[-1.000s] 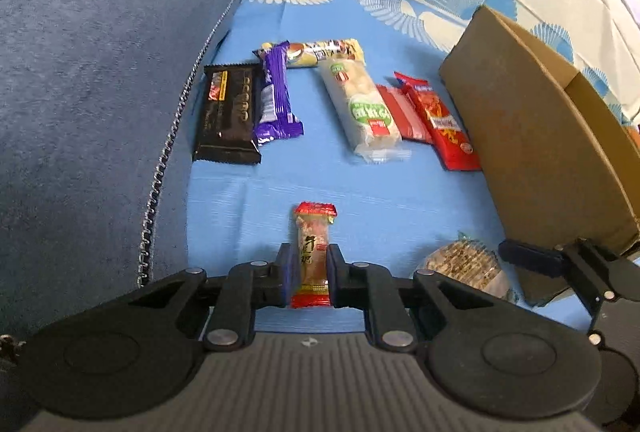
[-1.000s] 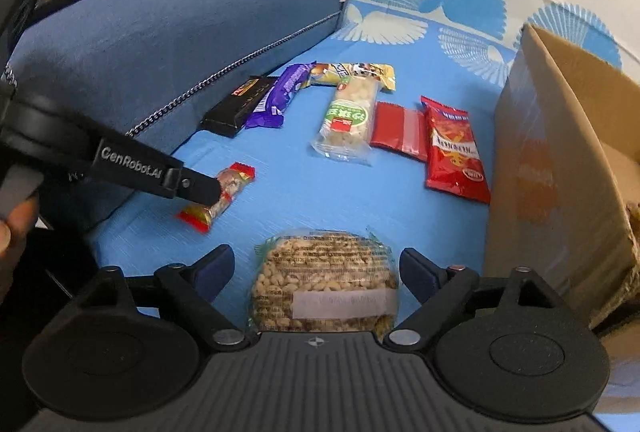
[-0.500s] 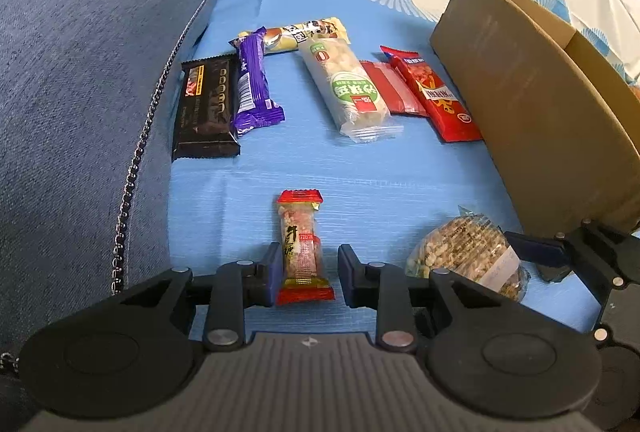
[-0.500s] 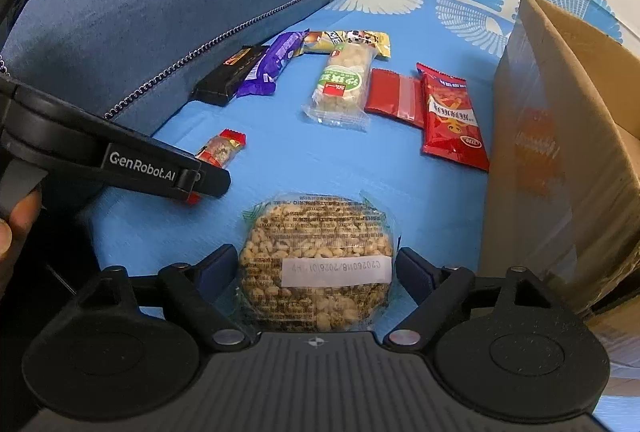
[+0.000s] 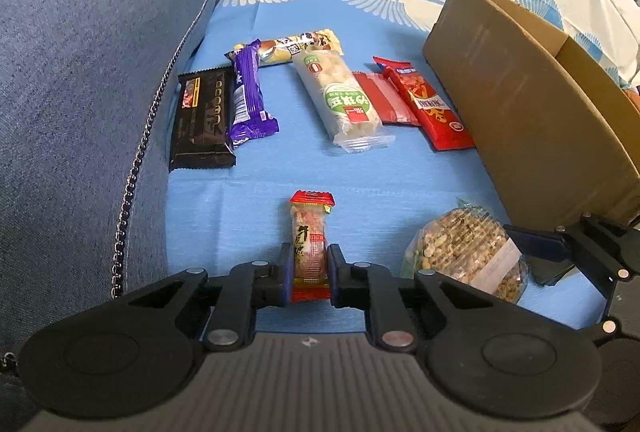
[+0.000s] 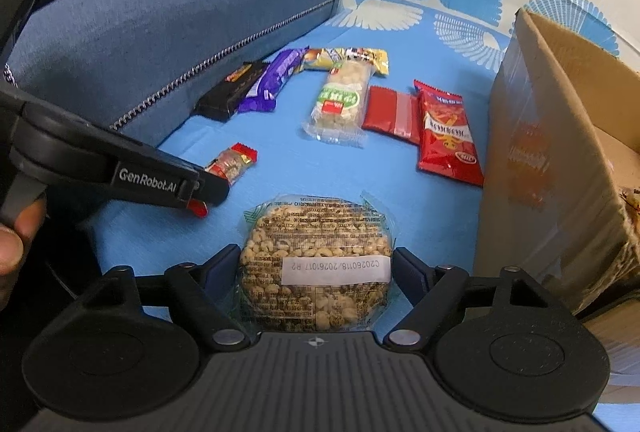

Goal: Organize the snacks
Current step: 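Close the left gripper on the red-wrapped bar and lift it, then carry the peanut bag with the right gripper while the left carries the red bar toward the box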

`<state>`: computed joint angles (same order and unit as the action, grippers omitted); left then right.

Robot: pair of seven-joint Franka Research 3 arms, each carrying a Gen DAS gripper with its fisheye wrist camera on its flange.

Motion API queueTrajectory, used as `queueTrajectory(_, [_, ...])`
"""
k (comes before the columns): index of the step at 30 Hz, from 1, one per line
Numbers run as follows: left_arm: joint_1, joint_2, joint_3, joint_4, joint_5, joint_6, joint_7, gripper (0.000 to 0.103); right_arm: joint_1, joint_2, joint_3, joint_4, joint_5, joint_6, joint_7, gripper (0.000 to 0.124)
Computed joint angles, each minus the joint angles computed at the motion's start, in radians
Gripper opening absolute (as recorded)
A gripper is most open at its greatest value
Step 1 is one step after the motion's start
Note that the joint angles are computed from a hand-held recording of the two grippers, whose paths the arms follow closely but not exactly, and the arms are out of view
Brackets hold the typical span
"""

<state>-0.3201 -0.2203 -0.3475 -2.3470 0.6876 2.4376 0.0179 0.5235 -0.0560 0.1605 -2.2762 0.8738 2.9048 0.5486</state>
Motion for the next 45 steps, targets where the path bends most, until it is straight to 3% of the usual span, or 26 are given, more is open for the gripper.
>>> queueTrajectory(30, [0.005,-0.011,-0.007,-0.008,0.038,0.014,-0.035,0.018,0.011,-0.009,-0.002,0.0,0.093,0.019,-0.089,0.083])
queueTrajectory(45, [0.025,-0.073,-0.05,-0.04,0.21,0.021,-0.199,0.018,0.035,-0.056,-0.02,0.031,0.422,0.015,-0.412,0.083])
